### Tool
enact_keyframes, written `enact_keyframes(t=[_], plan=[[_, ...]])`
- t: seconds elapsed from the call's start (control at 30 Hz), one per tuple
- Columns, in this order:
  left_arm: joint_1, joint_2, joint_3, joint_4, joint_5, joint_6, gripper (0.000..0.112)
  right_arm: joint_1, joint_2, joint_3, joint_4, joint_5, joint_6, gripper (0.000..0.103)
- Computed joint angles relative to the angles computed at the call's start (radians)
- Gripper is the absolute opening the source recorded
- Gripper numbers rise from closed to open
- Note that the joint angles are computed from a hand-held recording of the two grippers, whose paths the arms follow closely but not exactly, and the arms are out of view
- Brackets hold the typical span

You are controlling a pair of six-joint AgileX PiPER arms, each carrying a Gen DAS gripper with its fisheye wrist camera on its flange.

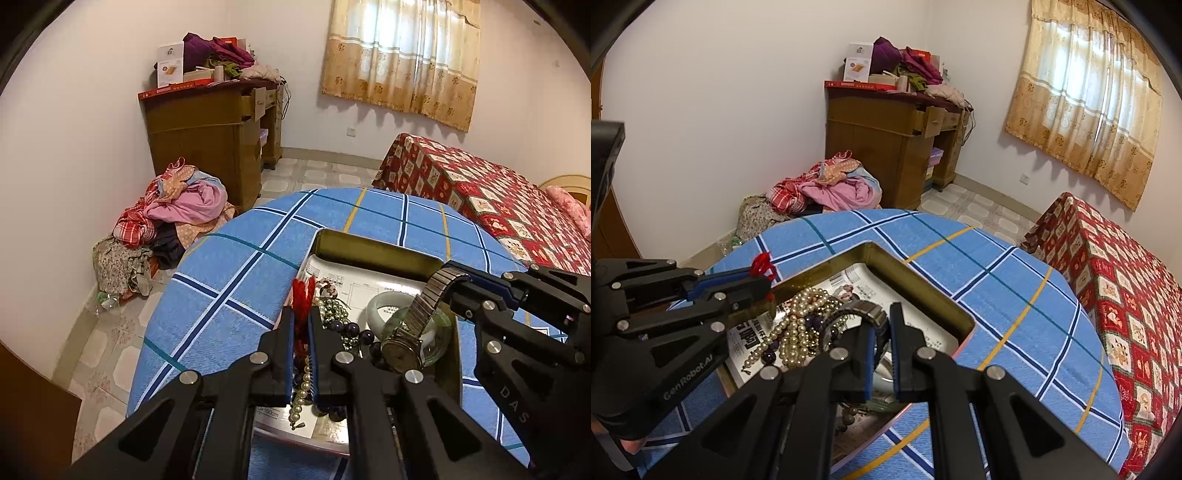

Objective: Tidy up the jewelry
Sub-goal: 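Carry the watch and tassel into the pink tin and open both tools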

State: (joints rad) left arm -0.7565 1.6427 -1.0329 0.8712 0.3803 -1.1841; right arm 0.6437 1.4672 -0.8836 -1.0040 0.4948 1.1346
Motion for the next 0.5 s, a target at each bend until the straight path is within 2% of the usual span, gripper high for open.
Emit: enact_keyframes(t=[0.5], plan=[[0.016, 0.032, -0.01, -0.049, -0.008, 0.055, 0.006, -0.008, 0.028, 0.005, -0.001, -0.012, 0.007, 0.009]])
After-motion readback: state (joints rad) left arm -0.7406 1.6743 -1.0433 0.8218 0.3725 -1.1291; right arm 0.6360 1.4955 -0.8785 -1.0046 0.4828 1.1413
